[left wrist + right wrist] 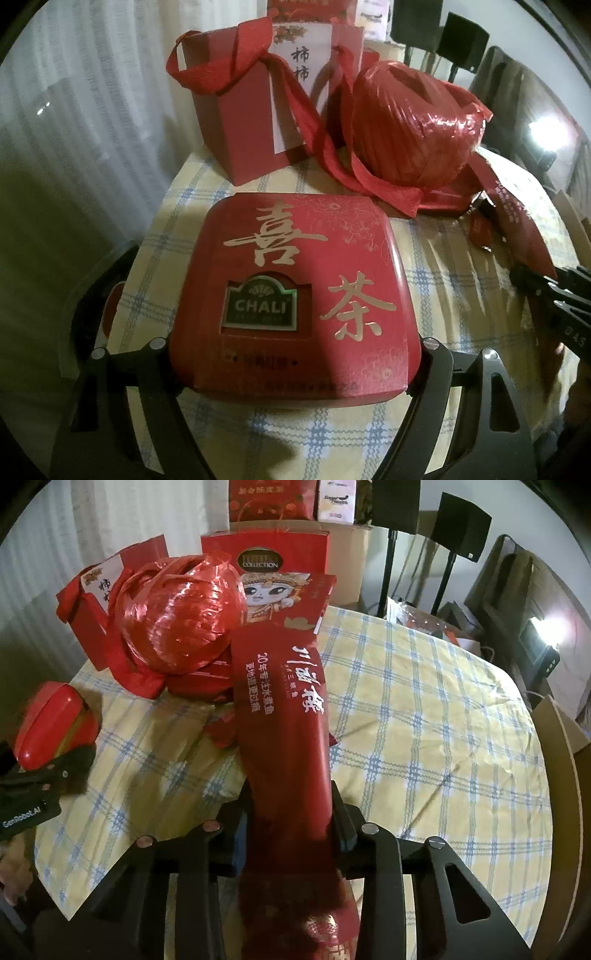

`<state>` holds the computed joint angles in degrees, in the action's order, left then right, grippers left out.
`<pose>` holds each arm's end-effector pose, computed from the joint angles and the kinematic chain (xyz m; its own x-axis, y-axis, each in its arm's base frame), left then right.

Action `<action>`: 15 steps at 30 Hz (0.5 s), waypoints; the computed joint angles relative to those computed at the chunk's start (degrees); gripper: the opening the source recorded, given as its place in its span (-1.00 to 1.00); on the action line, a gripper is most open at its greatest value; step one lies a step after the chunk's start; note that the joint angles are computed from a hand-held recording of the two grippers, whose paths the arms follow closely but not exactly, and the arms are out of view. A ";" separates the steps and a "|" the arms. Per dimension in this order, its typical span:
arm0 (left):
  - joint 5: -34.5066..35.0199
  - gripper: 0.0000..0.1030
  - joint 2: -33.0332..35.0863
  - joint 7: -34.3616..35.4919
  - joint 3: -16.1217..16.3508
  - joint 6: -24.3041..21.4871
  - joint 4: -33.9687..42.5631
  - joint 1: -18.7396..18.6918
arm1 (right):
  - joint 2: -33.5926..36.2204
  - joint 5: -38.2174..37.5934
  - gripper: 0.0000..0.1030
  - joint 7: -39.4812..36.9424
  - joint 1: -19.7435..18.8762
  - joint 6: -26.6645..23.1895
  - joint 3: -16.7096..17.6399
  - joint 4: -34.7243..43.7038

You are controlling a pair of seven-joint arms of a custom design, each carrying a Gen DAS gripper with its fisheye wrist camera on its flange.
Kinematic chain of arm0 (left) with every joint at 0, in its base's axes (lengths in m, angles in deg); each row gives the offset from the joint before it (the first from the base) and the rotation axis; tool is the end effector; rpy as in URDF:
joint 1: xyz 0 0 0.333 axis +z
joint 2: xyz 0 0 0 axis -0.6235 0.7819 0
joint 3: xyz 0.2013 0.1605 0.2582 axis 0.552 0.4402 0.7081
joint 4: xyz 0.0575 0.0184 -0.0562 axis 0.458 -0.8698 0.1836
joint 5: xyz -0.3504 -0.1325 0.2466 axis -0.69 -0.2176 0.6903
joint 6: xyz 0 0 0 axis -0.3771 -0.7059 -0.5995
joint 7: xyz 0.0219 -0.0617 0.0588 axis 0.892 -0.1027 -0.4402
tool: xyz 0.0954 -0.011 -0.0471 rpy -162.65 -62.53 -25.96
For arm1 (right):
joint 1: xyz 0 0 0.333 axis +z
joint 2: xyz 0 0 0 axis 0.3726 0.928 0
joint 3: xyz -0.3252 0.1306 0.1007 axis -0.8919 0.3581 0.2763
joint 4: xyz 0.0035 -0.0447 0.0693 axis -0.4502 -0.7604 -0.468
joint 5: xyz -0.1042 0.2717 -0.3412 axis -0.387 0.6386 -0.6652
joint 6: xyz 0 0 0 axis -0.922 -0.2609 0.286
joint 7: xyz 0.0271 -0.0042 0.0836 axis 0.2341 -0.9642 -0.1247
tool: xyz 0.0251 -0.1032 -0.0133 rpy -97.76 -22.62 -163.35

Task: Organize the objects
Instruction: 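Lift the long red printed bag with the right gripper while the left gripper lifts the tea box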

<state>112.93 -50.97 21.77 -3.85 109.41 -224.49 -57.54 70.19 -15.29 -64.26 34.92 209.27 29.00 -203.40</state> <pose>0.4298 -0.3260 0.3934 0.5437 -0.8374 0.0554 -0.6868 -0.4819 -0.5441 0.5480 0.0953 0.3962 0.6866 -0.7265 0.0264 -0.5854 -0.5740 -0.5726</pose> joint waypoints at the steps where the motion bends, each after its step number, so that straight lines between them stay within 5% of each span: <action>1: -0.65 0.53 0.08 0.52 0.07 -0.26 0.24 -0.05 | -0.11 0.52 -0.34 -0.49 0.00 -0.27 -0.10 0.10; 9: -0.33 0.53 0.17 0.44 -0.22 -1.14 0.64 -0.45 | -3.61 3.12 -0.36 -1.88 0.32 -2.95 -1.31 -0.61; 15: 0.60 0.53 -0.15 1.56 -1.51 -6.00 2.46 -1.92 | -7.03 5.14 -0.38 -3.77 0.82 -4.85 -3.05 -1.97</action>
<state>113.52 -51.12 23.33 -5.36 103.41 -222.03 -59.47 63.16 -10.15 -68.02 35.74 204.41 25.94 -205.38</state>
